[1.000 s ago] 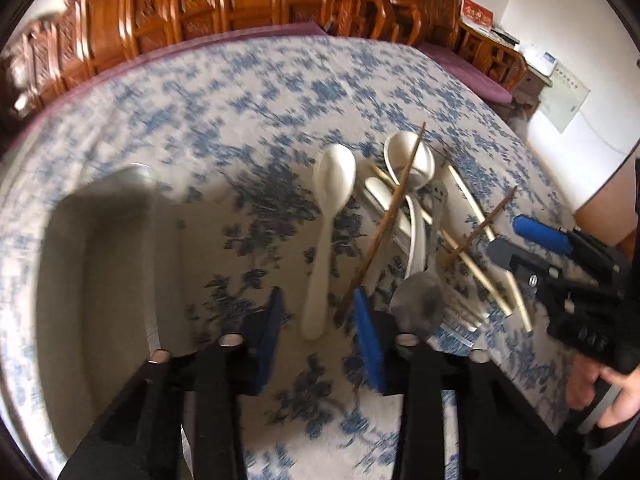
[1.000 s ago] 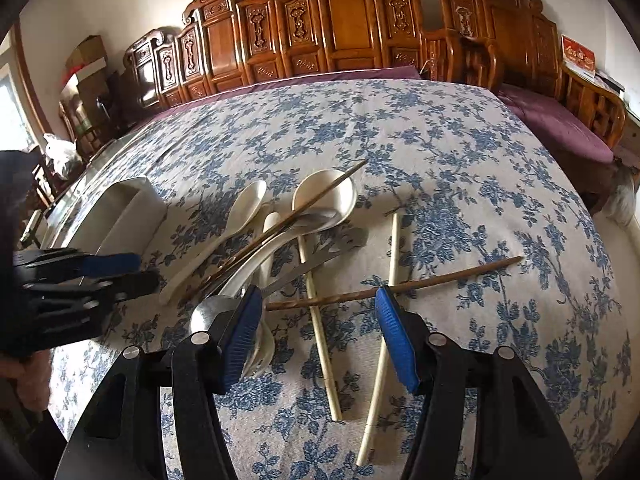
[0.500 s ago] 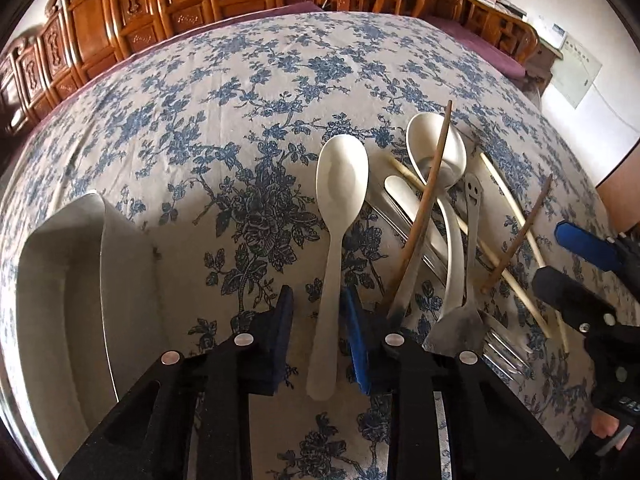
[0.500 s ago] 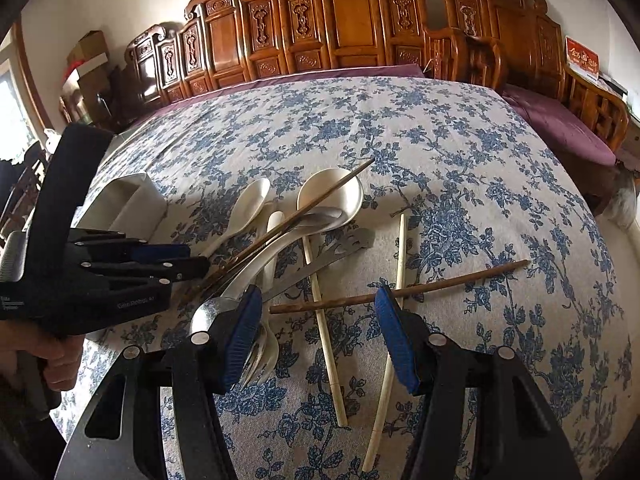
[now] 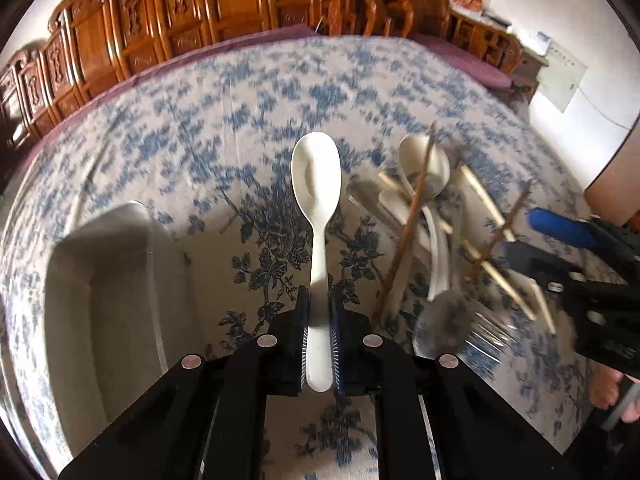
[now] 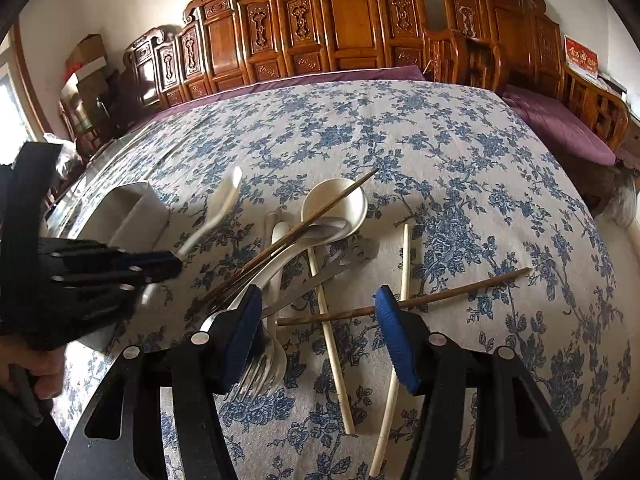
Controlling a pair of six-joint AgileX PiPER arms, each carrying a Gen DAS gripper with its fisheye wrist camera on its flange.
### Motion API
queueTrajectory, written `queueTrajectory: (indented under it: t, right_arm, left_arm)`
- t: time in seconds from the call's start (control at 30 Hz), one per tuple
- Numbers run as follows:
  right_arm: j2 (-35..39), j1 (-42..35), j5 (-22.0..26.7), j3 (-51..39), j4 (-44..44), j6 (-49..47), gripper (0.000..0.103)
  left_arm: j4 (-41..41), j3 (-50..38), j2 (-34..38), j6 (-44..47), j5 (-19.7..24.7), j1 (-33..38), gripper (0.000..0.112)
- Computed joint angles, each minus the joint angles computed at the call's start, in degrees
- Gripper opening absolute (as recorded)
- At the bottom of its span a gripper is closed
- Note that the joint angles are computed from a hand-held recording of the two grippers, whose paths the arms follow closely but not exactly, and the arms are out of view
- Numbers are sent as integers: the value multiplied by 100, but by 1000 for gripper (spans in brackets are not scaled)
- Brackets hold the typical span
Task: Organize utensils
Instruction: 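Lift the ceramic spoon with the left gripper while the right gripper grasps a wooden chopstick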
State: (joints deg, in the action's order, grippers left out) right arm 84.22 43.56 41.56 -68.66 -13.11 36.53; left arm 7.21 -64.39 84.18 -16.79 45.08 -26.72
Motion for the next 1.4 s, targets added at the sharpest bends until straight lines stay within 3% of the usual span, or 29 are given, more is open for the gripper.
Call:
queueTrajectory:
  t: [0.17, 0.37, 0.6, 0.87, 1.07, 1.4]
  right_arm:
    - [202, 6, -79, -254, 45, 7, 60]
    - [691, -224, -187, -828, 369, -122, 51]
    - [1649, -310, 329, -1987, -47, -39, 47]
    - [2055, -543, 408, -2226, 77, -68, 42]
    - [2224, -666, 354, -2249, 366, -230, 32]
    - [2091, -811, 178, -2027, 851, -370, 19]
  left_arm:
    - [-161, 347, -718, 172, -16, -7, 9]
    - [113, 655, -1184, 71, -89, -207, 9]
    - [-3, 827, -1295, 175, -313, -113, 9]
    - [36, 810, -1229, 100, -435, -97, 9]
    - [-30, 833, -1241, 155, -463, 20, 9]
    - [-72, 878, -1285, 162, -506, 119, 9]
